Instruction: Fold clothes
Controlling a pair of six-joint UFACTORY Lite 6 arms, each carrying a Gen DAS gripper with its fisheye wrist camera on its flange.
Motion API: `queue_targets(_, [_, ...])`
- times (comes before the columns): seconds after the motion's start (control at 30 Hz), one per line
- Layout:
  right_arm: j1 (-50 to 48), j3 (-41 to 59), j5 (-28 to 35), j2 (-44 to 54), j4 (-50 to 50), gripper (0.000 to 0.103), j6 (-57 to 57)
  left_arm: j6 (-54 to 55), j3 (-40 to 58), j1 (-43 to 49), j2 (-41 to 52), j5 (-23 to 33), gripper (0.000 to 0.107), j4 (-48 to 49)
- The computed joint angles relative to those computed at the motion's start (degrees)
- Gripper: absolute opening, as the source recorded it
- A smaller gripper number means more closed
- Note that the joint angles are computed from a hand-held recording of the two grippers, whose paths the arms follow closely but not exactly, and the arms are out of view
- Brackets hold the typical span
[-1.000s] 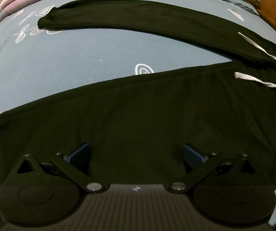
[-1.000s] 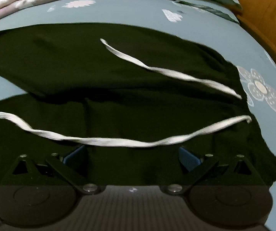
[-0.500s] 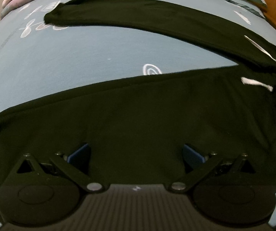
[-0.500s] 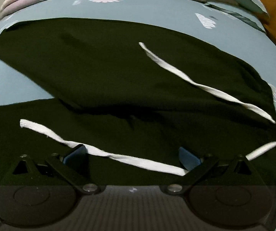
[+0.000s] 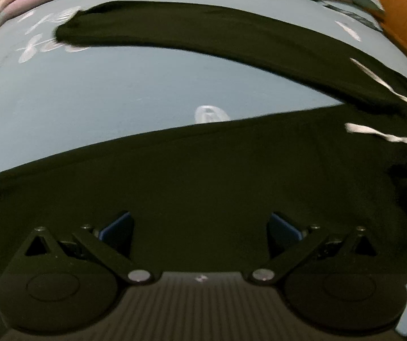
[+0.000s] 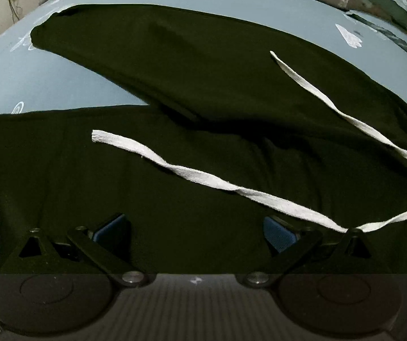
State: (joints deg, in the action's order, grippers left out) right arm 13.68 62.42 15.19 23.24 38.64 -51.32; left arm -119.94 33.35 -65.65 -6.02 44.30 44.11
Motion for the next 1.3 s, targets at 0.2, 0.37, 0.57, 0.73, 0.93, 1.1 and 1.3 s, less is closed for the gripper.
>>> queue_targets(0.2, [0.2, -0.9, -1.4, -0.1, 2.3, 0.103, -2.5, -3.6, -12.0, -0.9, -14.7, 6.7, 0.102, -4.1])
queue_targets(0.37, [0.2, -1.2, -1.7, -0.2, 2.2, 0.103, -2.5, -1.8, -10.8, -0.9, -16.5, 10.1, 0.102, -5.6])
queue_targets(0.57, [0.5, -2.0, -2.6, -0.9, 0.3, 0.103, -0.7, 0.5, -6.9, -0.4, -13.9, 9.6, 0.102, -2.4])
queue_targets(0.73, [0.5, -3.5, -4.0, -1.6, 5.7, 0.103, -7.0, 1.5, -4.8, 2.9, -9.6, 4.2, 0.102, 2.3])
queue_targets(0.93, [-0.3, -5.8, -5.0, -2.5, 20.4, 0.103, -22.6, -0.7, -6.2, 4.1, -6.1, -3.5, 0.102, 6.3])
queue_targets(1.1, [0.5, -4.8, -5.6, -2.1, 11.6, 0.103, -12.2, -3.8, -9.4, -1.6, -5.4, -1.9, 0.102, 13.2])
queue_targets(1.3, [1.6, -3.9, -6.5, -1.6, 1.8, 0.103, 0.5, 3.0, -8.1, 1.3, -6.4, -3.2, 0.102, 9.2])
